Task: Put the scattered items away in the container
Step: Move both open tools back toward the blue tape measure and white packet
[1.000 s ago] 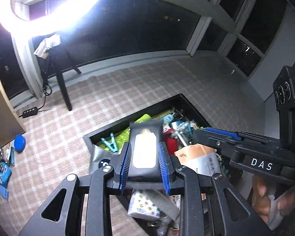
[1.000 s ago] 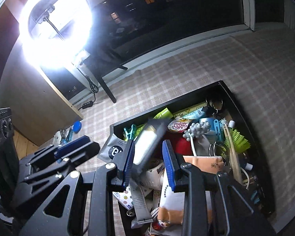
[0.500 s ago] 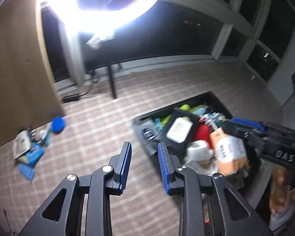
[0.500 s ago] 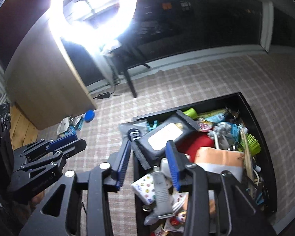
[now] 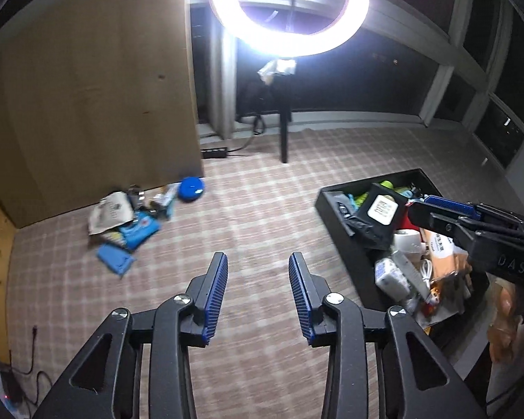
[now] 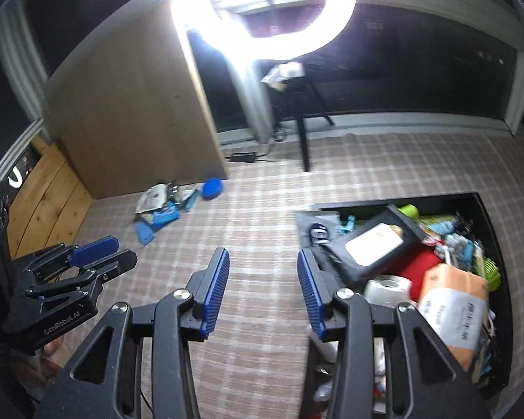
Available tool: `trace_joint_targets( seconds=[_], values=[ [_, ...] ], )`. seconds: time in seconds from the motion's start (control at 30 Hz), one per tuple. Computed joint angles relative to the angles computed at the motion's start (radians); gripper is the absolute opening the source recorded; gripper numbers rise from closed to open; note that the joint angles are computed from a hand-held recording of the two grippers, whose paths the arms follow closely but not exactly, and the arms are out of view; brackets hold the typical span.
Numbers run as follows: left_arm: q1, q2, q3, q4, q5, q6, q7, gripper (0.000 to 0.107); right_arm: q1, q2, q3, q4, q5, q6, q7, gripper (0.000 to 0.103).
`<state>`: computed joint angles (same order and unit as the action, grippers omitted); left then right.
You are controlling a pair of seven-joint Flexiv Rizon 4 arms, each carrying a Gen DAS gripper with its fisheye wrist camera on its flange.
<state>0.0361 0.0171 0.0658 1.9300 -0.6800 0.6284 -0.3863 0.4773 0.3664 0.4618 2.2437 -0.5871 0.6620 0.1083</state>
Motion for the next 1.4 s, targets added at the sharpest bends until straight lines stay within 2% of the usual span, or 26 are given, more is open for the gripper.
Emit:
trace_joint_targets(
  seconds=[0.23, 0.37, 0.43, 0.63, 0.67, 0.7, 0.77, 0.93, 1.13, 1.3, 1.4],
  values=[
    [0.042, -0.042, 0.013, -0.042, 0.000, 0.027, -0.007, 0.040, -0.001, -0.109, -0.016, -0.036, -0.122, 0.103, 0.057, 0.040],
    [0.067, -0.074, 0.011, -0.070, -0.005, 0.043, -0.010, 0.053, 0.004, -0.159, -0.038, -0.051, -0.191, 0.151, 0.095, 0.040],
    [0.077, -0.094, 0.008, -0.082, -0.007, 0.076, -0.004, 0.055, 0.007, -0.183, -0.051, -0.058, -0.221, 0.172, 0.099, 0.040],
    [0.109, -0.157, -0.007, -0.139, 0.005, 0.107, -0.028, 0.058, 0.042, -0.268, -0.080, -0.122, -0.265, 0.131, 0.034, 0.040],
    [0.114, -0.173, -0.010, -0.152, 0.011, 0.115, -0.033, 0.061, 0.049, -0.284, -0.087, -0.136, -0.260, 0.122, 0.014, 0.042],
    [0.119, -0.192, -0.013, -0.169, 0.018, 0.125, -0.043, 0.067, 0.057, -0.298, -0.092, -0.149, -0.252, 0.104, -0.001, 0.048],
    [0.131, -0.236, -0.019, -0.212, 0.041, 0.133, -0.076, 0.069, 0.065, -0.320, -0.107, -0.163, -0.244, 0.090, -0.015, 0.057],
    [0.167, -0.350, -0.030, -0.334, 0.126, 0.112, -0.180, 0.069, 0.055, -0.354, -0.148, -0.165, -0.227, 0.129, -0.027, 0.057],
    [0.213, -0.488, -0.048, -0.476, 0.183, 0.061, -0.267, 0.067, 0.039, -0.436, -0.196, -0.191, -0.197, 0.182, -0.108, 0.057],
    [0.234, -0.608, -0.069, -0.632, 0.226, -0.051, -0.361, 0.065, 0.024, -0.512, -0.237, -0.213, -0.155, 0.272, -0.161, 0.057],
    [0.228, -0.659, -0.082, -0.693, 0.250, -0.069, -0.389, 0.061, 0.024, -0.564, -0.262, -0.245, -0.139, 0.282, -0.204, 0.057]
  ],
)
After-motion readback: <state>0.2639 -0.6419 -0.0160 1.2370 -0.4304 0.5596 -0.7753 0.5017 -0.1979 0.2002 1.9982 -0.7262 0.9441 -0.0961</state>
